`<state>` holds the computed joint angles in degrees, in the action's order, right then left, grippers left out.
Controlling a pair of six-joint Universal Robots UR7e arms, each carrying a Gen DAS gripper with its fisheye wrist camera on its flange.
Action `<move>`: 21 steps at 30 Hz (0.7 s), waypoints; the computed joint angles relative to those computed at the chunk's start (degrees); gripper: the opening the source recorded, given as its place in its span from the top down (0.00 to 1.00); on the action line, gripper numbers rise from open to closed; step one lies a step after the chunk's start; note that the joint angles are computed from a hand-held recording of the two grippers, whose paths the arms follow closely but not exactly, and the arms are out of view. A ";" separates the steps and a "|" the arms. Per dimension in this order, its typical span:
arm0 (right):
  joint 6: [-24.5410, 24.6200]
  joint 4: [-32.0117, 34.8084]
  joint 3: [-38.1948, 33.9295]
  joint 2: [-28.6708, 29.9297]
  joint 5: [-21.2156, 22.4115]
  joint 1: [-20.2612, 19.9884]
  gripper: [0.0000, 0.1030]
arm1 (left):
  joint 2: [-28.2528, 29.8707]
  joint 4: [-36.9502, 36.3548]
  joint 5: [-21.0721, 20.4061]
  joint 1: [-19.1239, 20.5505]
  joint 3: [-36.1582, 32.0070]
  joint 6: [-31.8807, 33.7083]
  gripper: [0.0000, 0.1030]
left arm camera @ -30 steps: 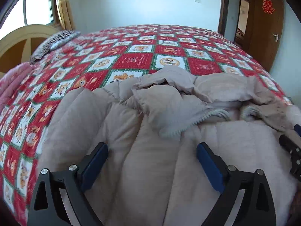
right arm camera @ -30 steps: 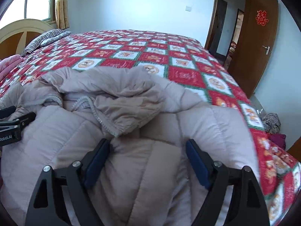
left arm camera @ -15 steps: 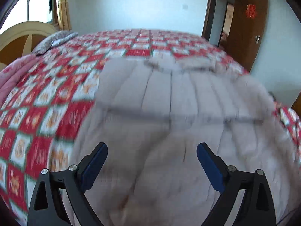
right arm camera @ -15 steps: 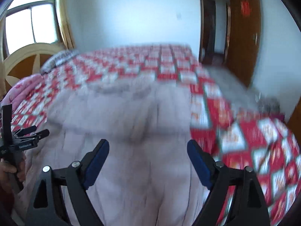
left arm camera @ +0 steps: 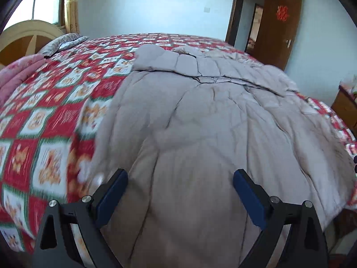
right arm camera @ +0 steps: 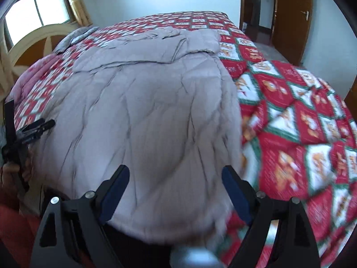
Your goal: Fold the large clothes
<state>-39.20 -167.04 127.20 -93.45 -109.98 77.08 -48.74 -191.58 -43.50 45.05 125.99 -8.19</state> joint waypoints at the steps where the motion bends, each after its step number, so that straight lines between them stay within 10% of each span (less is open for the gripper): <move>1: 0.19 0.06 0.56 -1.18 0.26 -0.19 0.16 | -0.60 -1.39 -0.44 -0.30 1.35 -0.11 0.07; 11: 2.46 -4.68 2.86 -2.30 10.70 -7.00 0.27 | -8.33 -5.34 -2.25 -0.71 12.24 -5.00 0.07; 21: -6.98 -4.41 4.07 2.00 3.62 -3.05 0.31 | -10.02 -3.37 -13.59 4.33 13.50 -9.27 0.07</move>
<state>-46.18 -171.45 131.26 -91.45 -106.36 74.04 -58.75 -194.95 -57.09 49.39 139.48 -17.47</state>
